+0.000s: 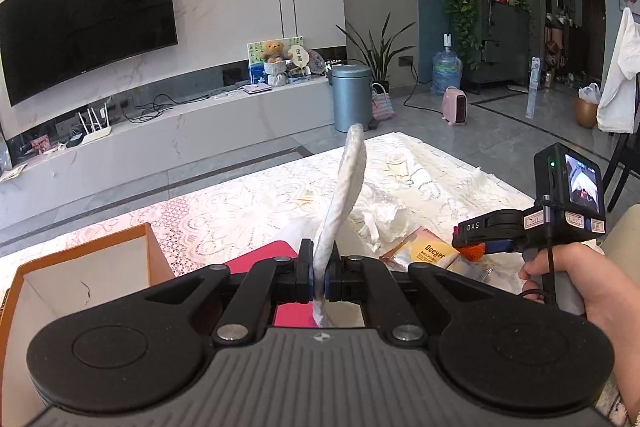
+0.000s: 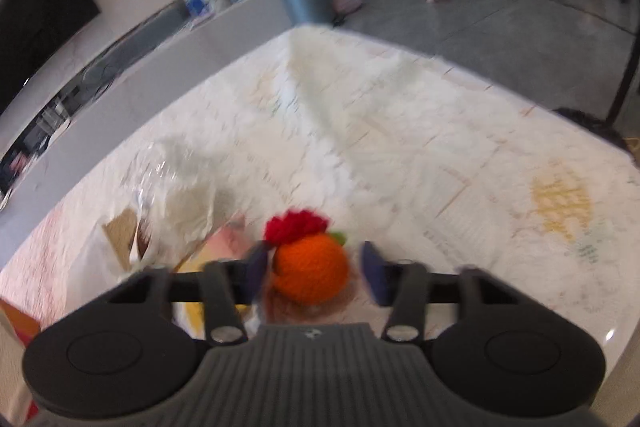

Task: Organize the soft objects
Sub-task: 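Lift the white strap with the left gripper while the right gripper grasps the orange crocheted ball, then carry the beige pouch and orange ball over the box and open both grippers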

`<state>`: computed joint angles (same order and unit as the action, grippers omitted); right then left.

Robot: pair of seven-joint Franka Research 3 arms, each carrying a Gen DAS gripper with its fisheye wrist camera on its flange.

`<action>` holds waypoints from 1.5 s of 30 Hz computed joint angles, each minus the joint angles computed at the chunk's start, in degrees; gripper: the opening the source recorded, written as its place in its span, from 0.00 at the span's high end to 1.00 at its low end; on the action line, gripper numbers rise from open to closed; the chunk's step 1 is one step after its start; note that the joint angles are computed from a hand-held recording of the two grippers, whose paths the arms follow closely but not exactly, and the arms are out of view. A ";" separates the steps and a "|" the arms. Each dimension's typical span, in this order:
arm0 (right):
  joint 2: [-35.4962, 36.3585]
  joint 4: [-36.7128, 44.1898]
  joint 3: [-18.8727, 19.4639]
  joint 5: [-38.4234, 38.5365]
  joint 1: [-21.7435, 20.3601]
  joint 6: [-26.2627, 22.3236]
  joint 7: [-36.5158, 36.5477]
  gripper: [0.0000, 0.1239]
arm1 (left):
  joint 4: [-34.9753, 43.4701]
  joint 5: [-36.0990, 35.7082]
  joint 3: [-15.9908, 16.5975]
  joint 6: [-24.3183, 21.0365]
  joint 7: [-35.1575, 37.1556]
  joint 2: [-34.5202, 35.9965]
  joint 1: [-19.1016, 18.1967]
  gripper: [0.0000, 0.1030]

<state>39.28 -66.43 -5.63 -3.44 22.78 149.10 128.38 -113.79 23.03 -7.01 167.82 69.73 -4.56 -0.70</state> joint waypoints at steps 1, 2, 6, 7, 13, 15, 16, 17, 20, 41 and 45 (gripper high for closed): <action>-0.38 -0.62 -0.13 -0.14 0.08 0.27 0.06 0.66 | 0.01 -0.38 0.04 -0.09 0.40 -0.03 -0.11 0.95; -0.73 -1.15 -0.01 -0.10 -0.02 0.50 -0.20 0.66 | 0.10 -1.16 0.15 -0.14 1.21 -0.03 -0.28 0.95; -3.21 -5.15 -2.58 -2.56 1.86 2.55 3.49 0.66 | 0.24 -1.57 0.00 -0.42 2.05 -0.40 -0.40 0.95; -3.88 -5.99 -2.82 -3.23 2.13 2.73 4.05 0.66 | 0.25 -1.39 -0.06 -0.39 1.87 -0.56 -0.37 0.95; -8.41 -12.67 -3.91 -6.41 3.47 7.40 7.22 0.66 | 0.50 -1.36 -0.38 -0.45 1.68 -1.84 -0.50 0.95; -10.58 -15.75 -4.37 -7.68 4.09 9.74 8.85 0.66 | 0.50 -0.29 -0.61 -0.76 1.04 -2.64 -0.31 0.95; -11.77 -17.35 -4.63 -8.40 4.47 10.86 9.66 0.66 | 0.59 0.19 -0.75 -1.07 0.57 -3.09 -0.22 0.95; -13.00 -18.89 -4.91 -9.21 4.88 11.97 10.48 0.66 | 0.52 0.70 -0.86 -1.19 0.02 -3.61 -0.06 0.95; -15.94 -21.70 -4.14 -10.41 4.61 15.04 10.24 0.66 | 0.85 -1.24 -0.16 -2.55 0.80 -4.85 -0.59 0.95; -24.55 -24.33 10.17 -2.52 9.15 25.84 -9.98 0.66 | -6.86 -25.29 15.67 -12.77 16.24 -17.05 -7.09 0.95; -22.54 -21.64 8.63 -1.78 11.89 22.55 -13.50 0.66 | -2.51 -44.06 25.26 -24.59 34.42 -13.66 -14.92 0.95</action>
